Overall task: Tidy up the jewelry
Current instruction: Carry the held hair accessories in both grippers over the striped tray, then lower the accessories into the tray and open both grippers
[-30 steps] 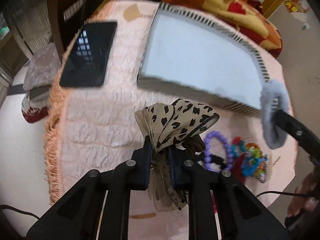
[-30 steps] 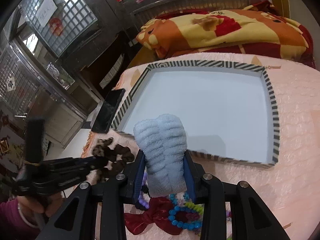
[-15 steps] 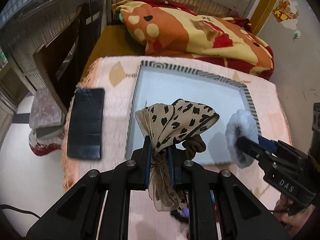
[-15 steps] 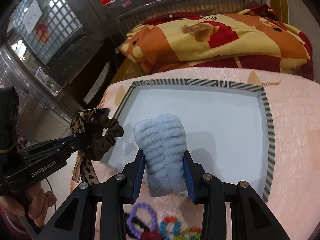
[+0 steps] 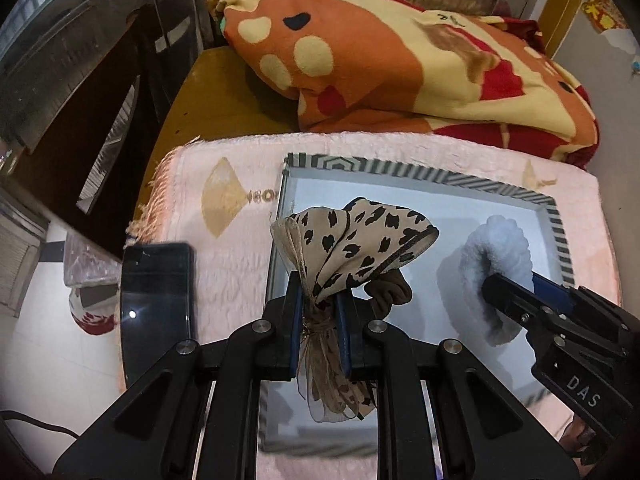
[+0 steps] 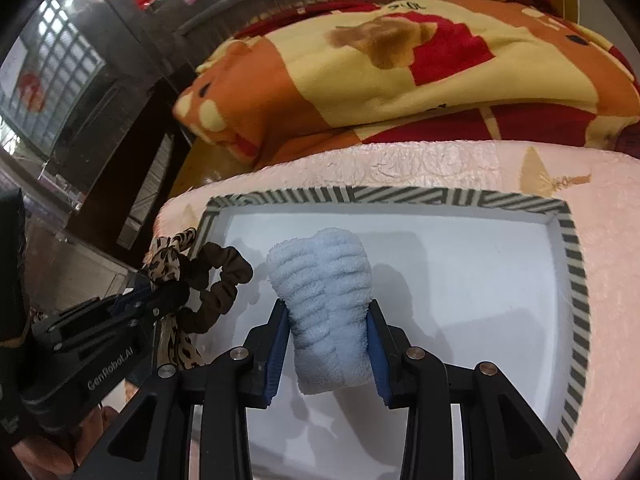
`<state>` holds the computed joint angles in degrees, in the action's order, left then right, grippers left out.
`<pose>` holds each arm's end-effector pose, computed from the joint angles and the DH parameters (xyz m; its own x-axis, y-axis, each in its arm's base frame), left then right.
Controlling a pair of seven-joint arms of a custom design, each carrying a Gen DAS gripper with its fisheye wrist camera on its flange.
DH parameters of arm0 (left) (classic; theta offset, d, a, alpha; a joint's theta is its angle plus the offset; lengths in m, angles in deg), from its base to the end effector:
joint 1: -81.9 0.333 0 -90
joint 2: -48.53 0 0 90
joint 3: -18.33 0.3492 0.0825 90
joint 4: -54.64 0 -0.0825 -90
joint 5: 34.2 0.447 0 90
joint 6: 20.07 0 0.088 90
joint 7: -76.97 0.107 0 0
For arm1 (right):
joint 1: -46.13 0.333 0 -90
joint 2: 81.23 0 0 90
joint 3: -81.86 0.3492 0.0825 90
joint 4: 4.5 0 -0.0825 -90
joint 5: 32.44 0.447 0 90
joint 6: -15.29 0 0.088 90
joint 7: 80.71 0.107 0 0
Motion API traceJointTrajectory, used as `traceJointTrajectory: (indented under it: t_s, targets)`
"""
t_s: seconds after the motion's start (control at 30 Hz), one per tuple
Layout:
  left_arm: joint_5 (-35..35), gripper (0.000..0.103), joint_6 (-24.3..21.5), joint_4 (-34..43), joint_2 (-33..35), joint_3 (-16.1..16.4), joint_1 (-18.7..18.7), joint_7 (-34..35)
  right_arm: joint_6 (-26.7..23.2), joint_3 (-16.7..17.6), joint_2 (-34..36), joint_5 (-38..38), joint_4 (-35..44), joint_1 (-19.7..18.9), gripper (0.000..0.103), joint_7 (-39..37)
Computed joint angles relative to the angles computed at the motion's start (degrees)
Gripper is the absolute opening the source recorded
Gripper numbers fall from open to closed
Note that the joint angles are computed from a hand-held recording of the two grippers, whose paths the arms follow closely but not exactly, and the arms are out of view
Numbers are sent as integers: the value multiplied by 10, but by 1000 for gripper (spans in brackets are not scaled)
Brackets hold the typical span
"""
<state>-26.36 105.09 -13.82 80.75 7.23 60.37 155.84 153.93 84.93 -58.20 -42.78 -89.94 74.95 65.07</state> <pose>0.7276 -0.4071 0.5276 -0.3782 -0.9244 0.0503 -0.8474 0.3238 -0.4208 0.6770 0.4119 0.5109 -0.2333 -0.9167 -0.3245 -0.8434 0.3568 -0.4016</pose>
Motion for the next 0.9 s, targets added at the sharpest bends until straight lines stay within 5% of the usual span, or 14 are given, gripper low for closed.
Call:
traceJointTrajectory:
  t_s: [0.27,0.37,0.57,0.77,0.9]
  targets:
    - [-2,15,-61,135,93,10,-12,4,-48,-3,65,22,81,-8,35,-27]
    - [-6,15,-72,157,108,12,-14,4,-42,3,70,44,83,-14,45,-37]
    - [-18,24,-98,193,132,10,-12,12,-13,-7,41,41,41,-8,47,-17]
    - [-28,44,-64,131,88,5,-6,19,14,-8,-1,25,-7,-6,48,19]
    - [-16,45,-31,77,50,7,-8,17,16,-7,-19,7,-25,-2,49,41]
